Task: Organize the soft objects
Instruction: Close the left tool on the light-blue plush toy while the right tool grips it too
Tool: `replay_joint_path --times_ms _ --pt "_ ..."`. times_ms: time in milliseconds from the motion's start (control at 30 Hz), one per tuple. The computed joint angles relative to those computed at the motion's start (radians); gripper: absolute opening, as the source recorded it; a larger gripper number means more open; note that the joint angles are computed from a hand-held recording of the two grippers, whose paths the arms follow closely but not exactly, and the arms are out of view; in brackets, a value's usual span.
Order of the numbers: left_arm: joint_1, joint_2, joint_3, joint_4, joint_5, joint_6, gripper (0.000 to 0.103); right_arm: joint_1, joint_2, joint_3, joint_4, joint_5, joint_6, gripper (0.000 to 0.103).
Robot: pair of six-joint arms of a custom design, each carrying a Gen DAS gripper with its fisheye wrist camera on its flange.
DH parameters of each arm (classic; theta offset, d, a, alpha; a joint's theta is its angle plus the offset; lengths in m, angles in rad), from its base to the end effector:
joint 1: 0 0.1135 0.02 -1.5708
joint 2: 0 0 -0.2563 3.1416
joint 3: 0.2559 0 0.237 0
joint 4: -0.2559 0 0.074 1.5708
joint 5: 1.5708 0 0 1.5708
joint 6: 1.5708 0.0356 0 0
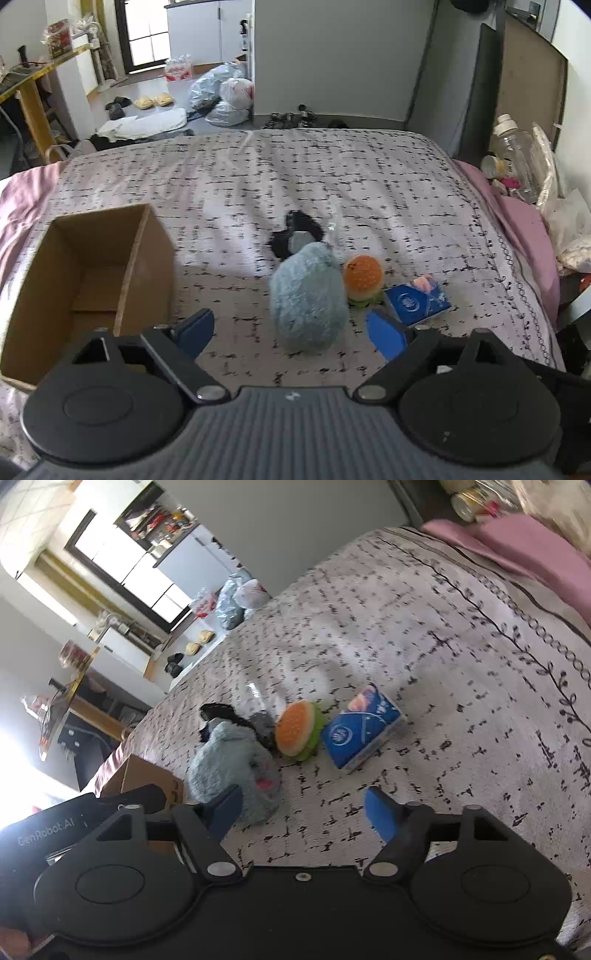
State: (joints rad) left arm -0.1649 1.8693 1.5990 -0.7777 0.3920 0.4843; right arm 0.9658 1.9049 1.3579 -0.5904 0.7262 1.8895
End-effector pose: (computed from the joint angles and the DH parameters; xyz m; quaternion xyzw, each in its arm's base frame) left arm 0.3783 -0.0767 0.2624 0.3499 0.8820 -0.1454 0.2802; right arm 0.2318 0.2936 0.1963 0.4752 0.7833 0.1494 0.3720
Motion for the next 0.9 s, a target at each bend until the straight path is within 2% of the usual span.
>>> replay_joint_path --times_ms 100,200,400,467,533,767,900 --pt "-0.023 0.009 -0.012 0.016 0.004 -0.014 0.079 -0.007 -0.034 -0.083 0.095 -0.012 0.009 0.055" --pt "-0.051 0.037 -0.004 0.013 -0.009 -0.026 0.063 -0.015 -0.054 -0.141 0.175 -0.024 -0.003 0.049" --pt "-0.093 0.087 0.009 0.024 -0.012 -0.027 0.060 -0.030 -0.074 -0.211 0.264 -0.053 -0.003 0.049" --pt "-0.093 0.114 0.032 0.008 0.008 -0.043 0.053 -0.036 -0.073 -0.224 0.291 -0.068 -0.015 0.049" --pt "-0.088 0.138 0.052 -0.002 0.040 -0.053 0.053 -0.042 -0.073 -0.235 0.325 -0.087 -0.034 0.049" --pt "-0.096 0.163 0.054 0.042 0.022 -0.022 0.053 -0.059 -0.061 -0.244 0.369 -0.115 -0.069 0.049" --pt "-0.089 0.164 0.044 0.080 -0.009 -0.028 0.053 -0.080 -0.027 -0.192 0.346 -0.127 -0.128 0.049"
